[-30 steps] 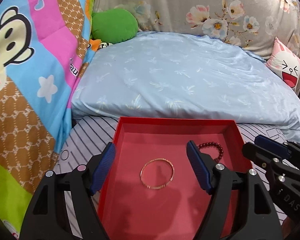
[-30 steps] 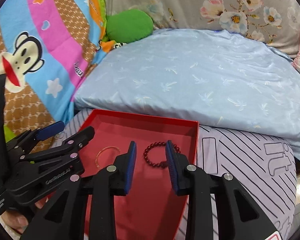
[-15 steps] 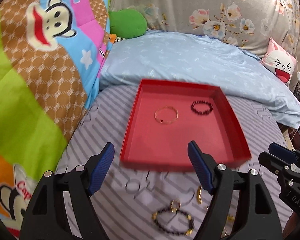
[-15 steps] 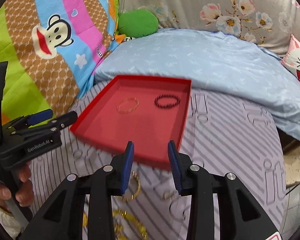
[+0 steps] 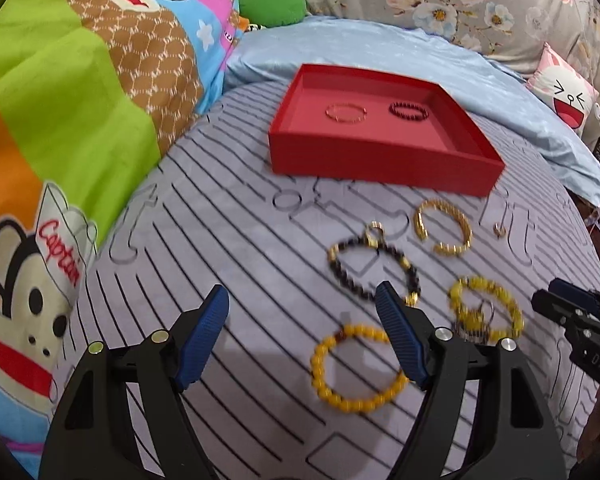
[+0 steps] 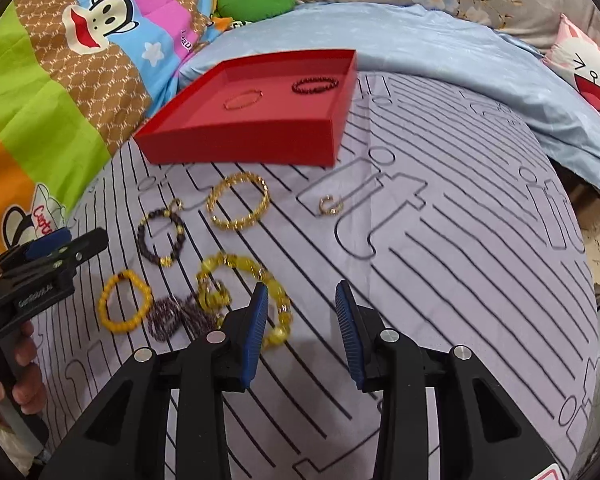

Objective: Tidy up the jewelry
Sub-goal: 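Withdraw both tools from the tray back toward the remaining bracelets, then grasp the yellow bead bracelet with the left tool while the right tool grasps the jade bracelet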

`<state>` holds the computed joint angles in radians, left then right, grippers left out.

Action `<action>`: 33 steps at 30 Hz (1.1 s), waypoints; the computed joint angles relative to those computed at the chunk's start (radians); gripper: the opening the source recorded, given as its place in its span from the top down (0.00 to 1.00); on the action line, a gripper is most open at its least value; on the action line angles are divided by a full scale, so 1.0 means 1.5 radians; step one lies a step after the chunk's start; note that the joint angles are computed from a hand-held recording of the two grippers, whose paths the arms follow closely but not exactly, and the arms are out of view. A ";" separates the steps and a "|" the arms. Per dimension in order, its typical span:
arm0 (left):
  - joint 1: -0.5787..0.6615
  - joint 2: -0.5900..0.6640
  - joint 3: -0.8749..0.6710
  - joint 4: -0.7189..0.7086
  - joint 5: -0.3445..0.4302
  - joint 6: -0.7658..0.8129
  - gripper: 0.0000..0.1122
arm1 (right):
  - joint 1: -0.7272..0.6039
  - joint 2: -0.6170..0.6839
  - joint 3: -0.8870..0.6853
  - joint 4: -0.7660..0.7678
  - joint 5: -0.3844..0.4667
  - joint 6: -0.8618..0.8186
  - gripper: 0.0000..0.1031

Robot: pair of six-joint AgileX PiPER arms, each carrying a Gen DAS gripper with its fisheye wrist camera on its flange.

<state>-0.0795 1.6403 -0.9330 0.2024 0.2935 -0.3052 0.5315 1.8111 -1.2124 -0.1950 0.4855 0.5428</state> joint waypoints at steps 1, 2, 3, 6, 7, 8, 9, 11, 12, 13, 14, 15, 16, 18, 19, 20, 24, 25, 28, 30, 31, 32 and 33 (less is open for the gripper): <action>-0.004 -0.004 0.011 0.000 -0.002 -0.003 0.36 | 0.002 -0.003 0.010 -0.005 -0.006 0.009 0.67; -0.006 -0.007 0.024 -0.003 -0.004 -0.003 0.36 | 0.002 -0.005 0.018 -0.010 -0.011 0.015 0.67; -0.008 -0.008 0.036 -0.002 -0.008 -0.005 0.36 | 0.005 -0.005 0.025 -0.018 -0.016 0.025 0.67; -0.016 -0.010 0.054 0.027 -0.015 -0.038 0.36 | 0.005 0.001 0.027 -0.007 -0.021 0.017 0.67; -0.016 -0.010 0.060 0.028 -0.019 -0.041 0.36 | 0.007 0.003 0.027 -0.009 -0.023 0.018 0.67; -0.019 -0.008 0.064 0.049 -0.023 -0.062 0.36 | 0.009 0.005 0.025 -0.011 -0.023 0.019 0.67; -0.019 -0.006 0.067 0.062 -0.028 -0.075 0.36 | 0.011 0.008 0.023 -0.016 -0.024 0.024 0.67; -0.020 -0.001 0.069 0.089 -0.033 -0.103 0.36 | 0.013 0.017 0.012 -0.014 -0.023 0.023 0.67; -0.018 0.002 0.071 0.090 -0.038 -0.104 0.36 | 0.013 0.021 0.008 -0.014 -0.023 0.024 0.67; -0.018 0.005 0.072 0.102 -0.042 -0.115 0.36 | 0.015 0.027 0.002 -0.016 -0.022 0.024 0.67; -0.017 0.010 0.071 0.099 -0.042 -0.114 0.36 | 0.016 0.032 -0.004 -0.019 -0.021 0.025 0.67; -0.014 0.013 0.070 0.083 -0.044 -0.097 0.36 | 0.016 0.036 -0.008 -0.020 -0.020 0.025 0.67; -0.013 0.016 0.071 0.091 -0.048 -0.105 0.37 | 0.017 0.043 -0.015 -0.023 -0.018 0.026 0.67; -0.017 0.017 0.075 0.147 -0.055 -0.156 0.37 | 0.018 0.054 -0.025 -0.027 -0.014 0.027 0.67; -0.018 0.019 0.075 0.159 -0.057 -0.166 0.37 | 0.018 0.060 -0.031 -0.027 -0.013 0.026 0.67; -0.017 0.020 0.075 0.164 -0.060 -0.170 0.37 | 0.018 0.064 -0.033 -0.030 -0.014 0.027 0.67; -0.015 0.021 0.079 0.175 -0.074 -0.176 0.39 | 0.030 0.075 -0.044 -0.085 -0.009 0.062 0.67; -0.017 0.020 0.081 0.186 -0.077 -0.185 0.41 | 0.035 0.078 -0.048 -0.107 -0.004 0.075 0.67; -0.019 0.019 0.081 0.188 -0.080 -0.184 0.46 | 0.044 0.078 -0.043 -0.144 -0.003 0.100 0.70; -0.021 0.018 0.083 0.192 -0.084 -0.186 0.48 | 0.044 0.076 -0.038 -0.146 -0.008 0.101 0.72; -0.022 0.018 0.084 0.182 -0.086 -0.175 0.51 | 0.043 0.074 -0.035 -0.144 -0.010 0.100 0.75; -0.022 0.017 0.085 0.172 -0.088 -0.164 0.54 | 0.042 0.072 -0.032 -0.143 -0.012 0.100 0.77; -0.022 0.015 0.086 0.153 -0.090 -0.143 0.56 | 0.041 0.070 -0.028 -0.139 -0.015 0.096 0.82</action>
